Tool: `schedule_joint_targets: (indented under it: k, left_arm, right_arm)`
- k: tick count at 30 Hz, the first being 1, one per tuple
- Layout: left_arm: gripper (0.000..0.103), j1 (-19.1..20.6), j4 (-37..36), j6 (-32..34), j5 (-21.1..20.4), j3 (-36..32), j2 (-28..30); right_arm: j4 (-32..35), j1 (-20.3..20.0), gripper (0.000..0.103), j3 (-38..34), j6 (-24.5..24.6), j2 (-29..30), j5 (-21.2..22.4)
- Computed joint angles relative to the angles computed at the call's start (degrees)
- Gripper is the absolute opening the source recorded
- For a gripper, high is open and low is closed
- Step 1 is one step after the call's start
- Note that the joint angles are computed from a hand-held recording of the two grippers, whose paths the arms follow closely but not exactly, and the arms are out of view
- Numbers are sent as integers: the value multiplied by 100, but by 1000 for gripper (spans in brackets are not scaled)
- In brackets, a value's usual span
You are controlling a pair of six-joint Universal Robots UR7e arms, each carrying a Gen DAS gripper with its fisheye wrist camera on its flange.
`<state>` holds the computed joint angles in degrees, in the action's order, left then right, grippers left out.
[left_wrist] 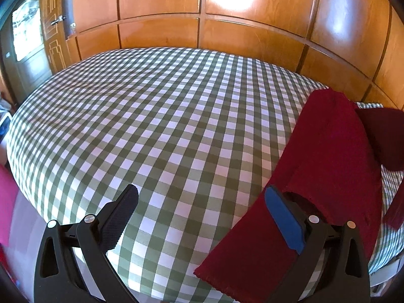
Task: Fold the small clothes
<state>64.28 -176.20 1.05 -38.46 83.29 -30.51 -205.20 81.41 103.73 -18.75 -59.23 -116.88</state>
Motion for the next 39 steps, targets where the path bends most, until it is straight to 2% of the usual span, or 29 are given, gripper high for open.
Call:
schedule_joint_targets:
  k: [5,7,9,11,13,14,15,17,19,22,24,26,28,29,31,32,36,39]
  left_arm:
    - [99,-2,126,174,17,21,2]
    - [99,21,254,165,-32,114,-62]
    - [99,38,318,185,-97,262,-147]
    - [99,60,355,195,-268,411,-251]
    - [99,101,469,182,-597,593,-398]
    - [99,109,493,204,-681,641,-429]
    - [99,118,541,262,-787,693,-457]
    - [99,127,610,332,-922,735,-453]
    - [98,130,728,432,-1073,720,-411]
    - [91,101,768,582,-1075,676,-280]
    - [85,98,654,664,-1050,653,-210]
    - [74,101,514,730,-1104,663,-192]
    - [53,98,481,751,-1181,699,-232]
    - [45,101,485,733,-1226,715,-259]
    - [14,165,633,510,-1545,748,-403]
    - [10,201,670,427,-1705,750,-471]
    - [8,201,349,461,-1622,722,-614]
    - [8,201,169,530,-1332,495,-637]
  right_arm:
    - [-222,-237,7,-1228,-680,373,-1307]
    - [86,-349,7,-1934,-787,685,-1739]
    - [396,-410,7,-2402,-769,932,-1975]
    - [827,-474,12,-2612,-576,1008,-1957]
    - [723,-486,38,-2592,-624,1039,-1870]
    - [555,-455,63,-2503,-679,1026,-1818]
    - [165,-390,73,-2354,-884,1038,-1786]
    - [51,-309,73,-1982,-993,911,-1535]
    - [600,-244,73,-1241,-593,497,-909]
    - [1910,-250,73,-297,-77,-47,580]
    - [2561,-219,69,-16,105,-39,1193]
    - [3037,-183,60,20,313,137,1487]
    - [3203,-79,51,-48,508,464,1469]
    - [3005,1,50,-66,557,633,1306]
    - [2577,191,40,-107,399,876,946]
    - [2705,211,9,-138,375,874,1090]
    - [2312,342,7,35,-170,738,777]
    - [1780,304,6,319,-450,403,498]
